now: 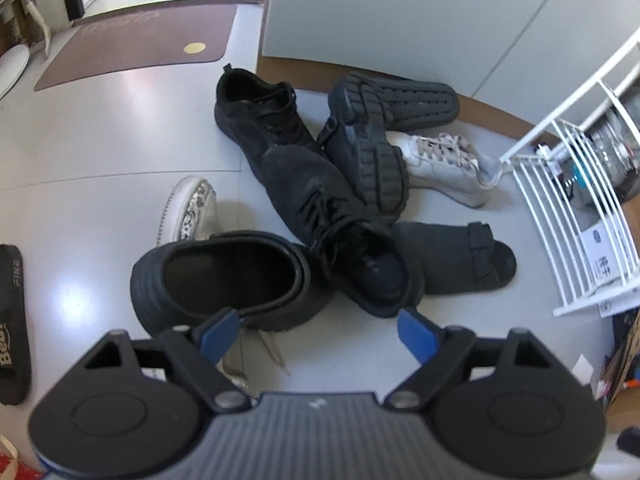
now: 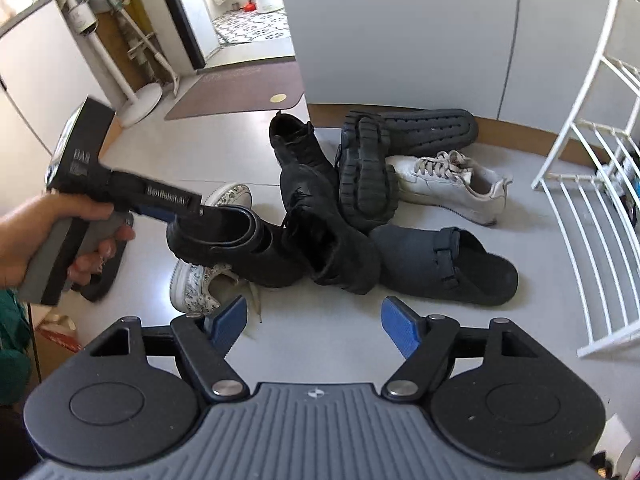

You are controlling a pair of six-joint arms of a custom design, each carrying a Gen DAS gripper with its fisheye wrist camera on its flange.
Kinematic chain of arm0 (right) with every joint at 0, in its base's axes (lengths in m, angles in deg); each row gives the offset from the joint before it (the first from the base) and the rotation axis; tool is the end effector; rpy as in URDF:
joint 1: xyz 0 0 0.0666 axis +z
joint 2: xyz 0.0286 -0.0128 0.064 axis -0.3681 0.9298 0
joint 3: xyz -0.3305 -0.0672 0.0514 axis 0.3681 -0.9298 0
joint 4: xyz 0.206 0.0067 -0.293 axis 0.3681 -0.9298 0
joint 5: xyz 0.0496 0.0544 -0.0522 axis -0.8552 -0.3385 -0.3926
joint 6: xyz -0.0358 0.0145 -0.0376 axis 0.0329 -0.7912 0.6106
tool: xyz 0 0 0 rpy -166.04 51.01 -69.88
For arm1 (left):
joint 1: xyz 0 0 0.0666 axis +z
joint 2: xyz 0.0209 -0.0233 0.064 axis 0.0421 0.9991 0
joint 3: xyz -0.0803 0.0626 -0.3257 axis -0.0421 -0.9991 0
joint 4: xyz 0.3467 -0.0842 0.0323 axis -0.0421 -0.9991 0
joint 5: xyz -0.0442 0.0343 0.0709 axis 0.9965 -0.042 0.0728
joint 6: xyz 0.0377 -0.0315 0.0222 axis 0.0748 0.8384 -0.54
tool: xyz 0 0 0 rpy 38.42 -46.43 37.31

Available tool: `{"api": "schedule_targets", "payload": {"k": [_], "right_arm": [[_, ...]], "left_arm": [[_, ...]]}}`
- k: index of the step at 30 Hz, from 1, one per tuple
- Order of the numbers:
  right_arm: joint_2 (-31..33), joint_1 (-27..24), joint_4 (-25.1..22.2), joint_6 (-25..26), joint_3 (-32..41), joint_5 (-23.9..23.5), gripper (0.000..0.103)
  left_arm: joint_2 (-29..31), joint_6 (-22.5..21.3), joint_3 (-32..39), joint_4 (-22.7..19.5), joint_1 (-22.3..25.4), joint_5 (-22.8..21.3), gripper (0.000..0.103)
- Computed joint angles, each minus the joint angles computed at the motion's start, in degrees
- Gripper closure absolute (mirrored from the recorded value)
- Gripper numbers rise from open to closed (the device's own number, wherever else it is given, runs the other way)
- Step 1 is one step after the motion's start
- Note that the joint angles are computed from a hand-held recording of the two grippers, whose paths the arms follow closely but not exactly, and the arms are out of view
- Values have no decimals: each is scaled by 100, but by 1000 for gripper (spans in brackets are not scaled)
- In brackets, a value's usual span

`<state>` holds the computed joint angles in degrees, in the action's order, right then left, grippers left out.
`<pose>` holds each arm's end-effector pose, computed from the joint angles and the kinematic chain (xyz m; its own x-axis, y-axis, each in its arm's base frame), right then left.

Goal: Organize scattered shoes
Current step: 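Move the left tool toward the black strapped clog in the pile, then close the left tool on the black strapped clog's rim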

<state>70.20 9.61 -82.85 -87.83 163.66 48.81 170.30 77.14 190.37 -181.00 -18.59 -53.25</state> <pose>0.2563 0.1544 0.5805 -0.8282 -0.1697 -0.5341 -0.2915 0.9444 0.1520 0.3811 -0.1493 0.5153 -0.9392 -0.0517 -0.3396 0.0225 0.9772 -0.2109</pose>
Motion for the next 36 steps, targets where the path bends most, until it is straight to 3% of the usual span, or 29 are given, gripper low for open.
{"api": "schedule_targets", "payload": {"k": [8,13,22,27,33,36], "right_arm": [[90,-334,50,-154,-168,-371,25],[33,-539,132,-132,-357,-326,25],[-212,-1163,213,181,-926,-494,24],[-66,-1193,138,114,-779,-555,24],[86,-1110,28,79,-603,-565,24],[120,-1098,-80,143,-636,-501,24]], "left_arm": [[191,-85,-62,68,28,-56,15],[236,-182,-63,104,-2,-62,14],[370,-386,-83,178,67,-31,14],[415,-463,-283,510,198,58,14],[335,-396,-999,1023,269,186,11],[276,-584,-1254,1260,263,132,11]]}}
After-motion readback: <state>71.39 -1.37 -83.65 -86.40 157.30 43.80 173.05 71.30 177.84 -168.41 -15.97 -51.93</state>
